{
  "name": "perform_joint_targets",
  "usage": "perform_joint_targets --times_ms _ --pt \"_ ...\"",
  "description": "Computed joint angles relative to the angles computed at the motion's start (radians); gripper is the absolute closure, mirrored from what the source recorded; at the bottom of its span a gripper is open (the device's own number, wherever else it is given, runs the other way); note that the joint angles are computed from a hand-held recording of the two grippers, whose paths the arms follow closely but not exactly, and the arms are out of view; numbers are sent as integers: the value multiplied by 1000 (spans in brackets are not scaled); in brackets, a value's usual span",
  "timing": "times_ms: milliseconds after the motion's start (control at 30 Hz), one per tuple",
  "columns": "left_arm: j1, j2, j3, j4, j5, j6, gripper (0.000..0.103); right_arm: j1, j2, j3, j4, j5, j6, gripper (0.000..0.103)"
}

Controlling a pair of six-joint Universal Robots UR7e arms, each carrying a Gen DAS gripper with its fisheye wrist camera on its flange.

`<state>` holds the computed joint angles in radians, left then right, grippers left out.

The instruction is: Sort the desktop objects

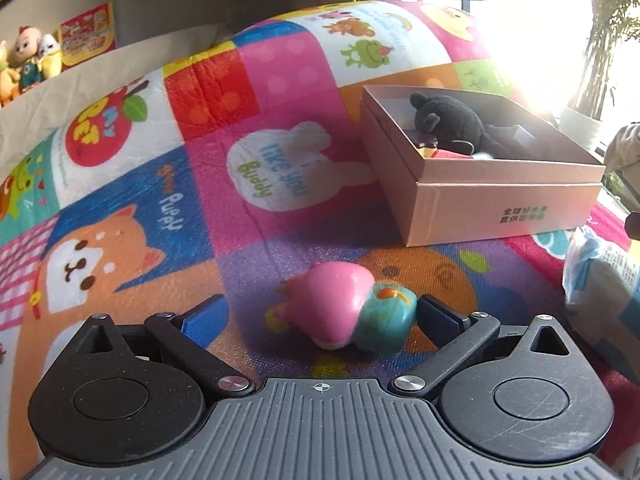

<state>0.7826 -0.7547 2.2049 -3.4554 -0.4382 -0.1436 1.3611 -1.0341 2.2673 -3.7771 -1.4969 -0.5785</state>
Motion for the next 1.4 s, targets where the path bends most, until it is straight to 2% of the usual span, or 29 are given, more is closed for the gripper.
perform_joint_targets --times_ms 200,233,300,367,433,467,500,600,633,667,900,967,1000,1100,1133,1200,1267,1400 --pt "-37 -28 77 15 168 -16 1 1 -2 -6 15 -7 18 0" --pt "-34 -46 93 -11 142 -16 1 2 -1 -6 16 -9 17 0" --pt "-21 -97 115 -39 40 -35 1 6 -1 -8 24 -17 14 0" --pt "-8 -99 108 -105 -33 11 1 13 1 -13 32 -34 11 0" --pt "1 -60 70 -139 -29 72 7 17 3 -15 33 -44 5 0" --pt "9 -42 48 -135 -18 86 21 19 4 -15 33 -48 2 0" --pt "20 -31 27 -116 -15 79 29 21 5 -16 35 -52 -1 0" --pt "50 -24 0 -89 -45 48 34 27 3 -21 58 -68 -11 0" --pt "52 -22 -2 -89 -52 50 38 28 2 -23 67 -70 -13 0" --pt "51 -17 1 -108 -55 65 48 28 2 -24 71 -71 -12 0" --pt "-13 -27 59 -108 -119 61 49 25 -4 -21 80 -59 -16 0" --pt "-40 -35 82 -87 -143 41 49 23 -10 -8 74 -35 -61 0" --pt "-55 -39 94 -70 -154 24 49 24 -22 4 95 -18 -111 0" --pt "-86 -48 120 -18 -186 -32 49 39 -81 35 259 18 -247 0" --pt "-92 -48 125 -7 -194 -46 49 50 -85 43 275 12 -285 0" --pt "-100 -42 131 4 -196 -68 49 80 -54 67 199 -16 -358 0" --pt "-102 -38 136 18 -191 -101 48 109 -10 71 114 -66 -394 0" --pt "-110 -38 150 2 -182 -118 47 128 7 70 97 -146 -421 0"
